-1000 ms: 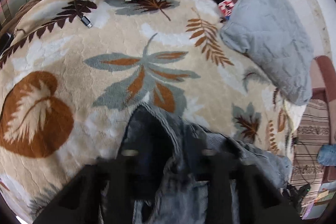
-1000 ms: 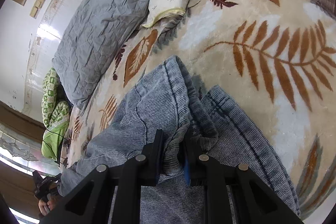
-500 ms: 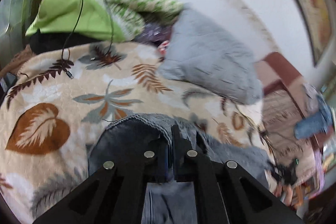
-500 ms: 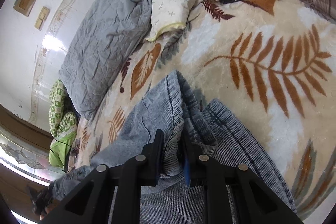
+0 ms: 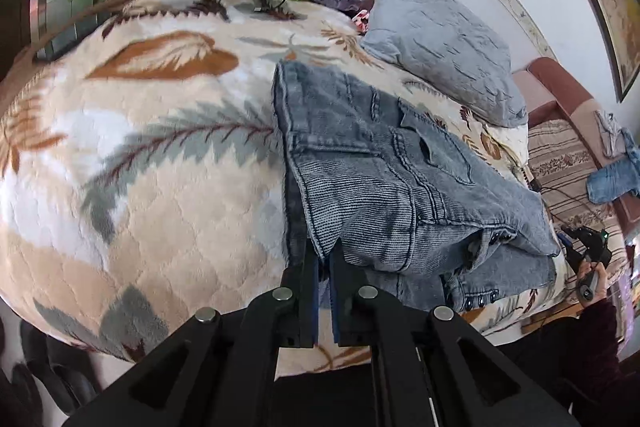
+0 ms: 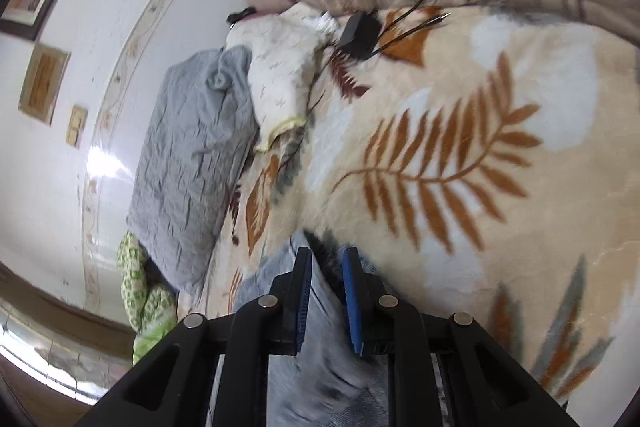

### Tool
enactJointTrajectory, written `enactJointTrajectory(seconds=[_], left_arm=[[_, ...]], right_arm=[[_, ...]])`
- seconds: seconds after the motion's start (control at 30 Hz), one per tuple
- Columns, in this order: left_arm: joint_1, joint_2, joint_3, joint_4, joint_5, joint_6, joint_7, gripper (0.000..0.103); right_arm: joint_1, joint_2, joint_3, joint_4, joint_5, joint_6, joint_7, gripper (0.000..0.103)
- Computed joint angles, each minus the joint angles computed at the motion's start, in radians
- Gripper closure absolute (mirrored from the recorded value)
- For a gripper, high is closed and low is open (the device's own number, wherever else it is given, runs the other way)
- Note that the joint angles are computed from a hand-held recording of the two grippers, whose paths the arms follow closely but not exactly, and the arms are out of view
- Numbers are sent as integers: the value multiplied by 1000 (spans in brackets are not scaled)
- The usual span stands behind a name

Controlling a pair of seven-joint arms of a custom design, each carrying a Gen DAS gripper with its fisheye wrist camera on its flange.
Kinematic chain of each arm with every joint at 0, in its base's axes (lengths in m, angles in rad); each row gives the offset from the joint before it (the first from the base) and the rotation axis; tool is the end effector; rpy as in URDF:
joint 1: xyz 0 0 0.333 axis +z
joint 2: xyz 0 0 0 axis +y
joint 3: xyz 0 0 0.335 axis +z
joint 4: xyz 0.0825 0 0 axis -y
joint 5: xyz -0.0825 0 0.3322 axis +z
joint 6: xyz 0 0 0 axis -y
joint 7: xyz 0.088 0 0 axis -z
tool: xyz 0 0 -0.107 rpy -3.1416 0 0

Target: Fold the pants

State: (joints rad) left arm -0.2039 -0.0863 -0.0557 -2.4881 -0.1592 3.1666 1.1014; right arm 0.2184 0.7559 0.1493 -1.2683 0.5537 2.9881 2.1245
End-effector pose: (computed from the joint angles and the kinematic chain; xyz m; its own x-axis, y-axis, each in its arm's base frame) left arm 0.4626 -0.1086 0.4671 0.2044 -0.8931 0.4007 -0.7129 -0.4163 -0.5643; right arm 0.7330 0.1968 0.4504 -0.3143 -0.4972 -0.8087 -0.5864 0.7716 -0.2464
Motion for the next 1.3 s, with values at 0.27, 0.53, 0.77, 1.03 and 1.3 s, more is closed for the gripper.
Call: enactJointTrajectory(seconds=[0.27,0.53,0.77,1.03,1.3], left_arm=[[70,-14,-46,20,121,-45,-75,98],[127,-19,-79,45,266,-71,-217,97],[169,-33,-98,50,370,-27,-324,97],[305,-69,-182,17,520,66,-493,97],[191,-86,-66,-27,429,86,-458,85]], right_arm=[[-179,14,247,-20,219,-87,-222,76],[-184,-82,271,-141,387,-106,-421,18],[-90,-57,172,-88,421,-171,-386,31],[4,46,60,73,270,-207,-191,85],[26,-88,41,-125,145,-38,-198,89]])
